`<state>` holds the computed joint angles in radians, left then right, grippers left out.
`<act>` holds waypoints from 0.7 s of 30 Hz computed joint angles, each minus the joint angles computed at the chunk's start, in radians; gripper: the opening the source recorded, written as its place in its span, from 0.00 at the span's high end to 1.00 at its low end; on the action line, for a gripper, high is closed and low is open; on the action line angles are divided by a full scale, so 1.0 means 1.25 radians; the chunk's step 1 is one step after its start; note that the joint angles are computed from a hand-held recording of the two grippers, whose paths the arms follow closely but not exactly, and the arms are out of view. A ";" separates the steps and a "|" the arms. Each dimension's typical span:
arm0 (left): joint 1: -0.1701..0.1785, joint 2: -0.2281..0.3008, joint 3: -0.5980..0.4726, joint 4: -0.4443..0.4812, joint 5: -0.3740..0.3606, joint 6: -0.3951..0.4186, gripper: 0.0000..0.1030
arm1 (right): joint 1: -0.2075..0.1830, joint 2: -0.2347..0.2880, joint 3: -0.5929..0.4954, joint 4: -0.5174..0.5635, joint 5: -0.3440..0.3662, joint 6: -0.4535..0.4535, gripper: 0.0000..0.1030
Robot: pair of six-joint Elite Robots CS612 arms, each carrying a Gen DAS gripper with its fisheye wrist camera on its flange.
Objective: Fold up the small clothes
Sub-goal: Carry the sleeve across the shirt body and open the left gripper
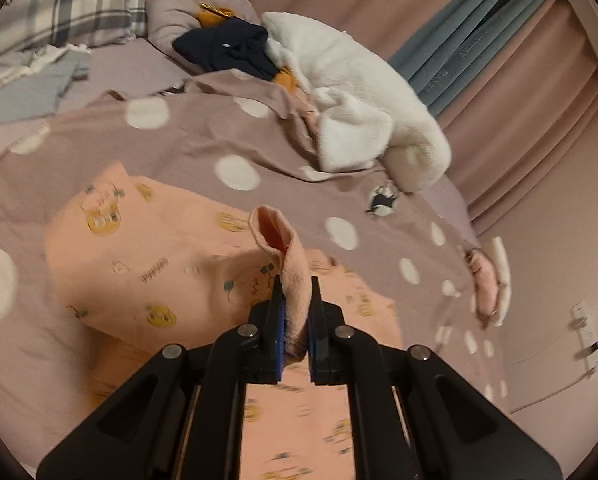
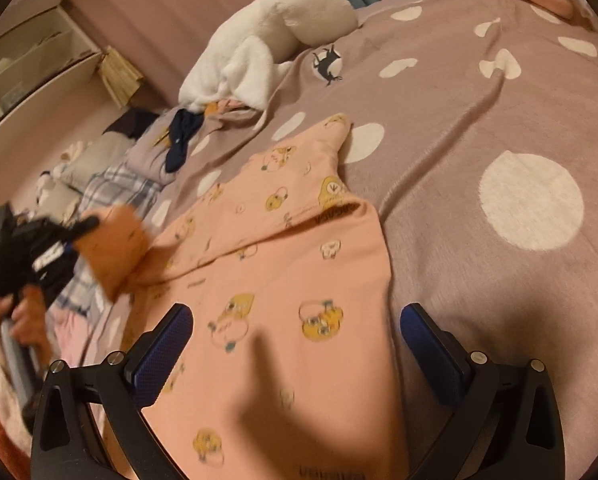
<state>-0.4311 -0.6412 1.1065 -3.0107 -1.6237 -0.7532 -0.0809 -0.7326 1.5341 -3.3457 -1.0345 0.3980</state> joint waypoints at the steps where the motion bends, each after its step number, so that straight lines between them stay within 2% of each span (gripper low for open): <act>1: -0.004 0.007 -0.012 0.001 -0.001 -0.003 0.93 | -0.002 -0.005 0.006 0.010 0.008 -0.009 0.00; 5: -0.025 0.035 -0.067 0.048 -0.008 0.014 0.93 | -0.005 -0.020 0.017 0.059 0.011 -0.051 0.00; 7: -0.038 0.049 -0.089 0.045 0.000 0.026 0.93 | -0.004 -0.023 0.016 0.078 0.005 -0.079 0.00; 11: -0.050 0.094 -0.152 0.035 -0.050 0.001 0.93 | -0.006 -0.024 0.012 0.103 0.010 -0.115 0.00; 16: -0.069 0.152 -0.248 0.093 -0.105 -0.003 0.93 | -0.024 -0.019 0.021 0.072 0.053 -0.075 0.00; 21: -0.077 0.190 -0.304 0.127 -0.166 -0.004 0.93 | -0.044 -0.030 0.045 0.045 0.034 -0.030 0.00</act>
<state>-0.5268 -0.4040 0.7268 -2.8525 -1.8315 -0.7586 -0.1358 -0.7698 1.5904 -3.2888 -0.9924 0.3611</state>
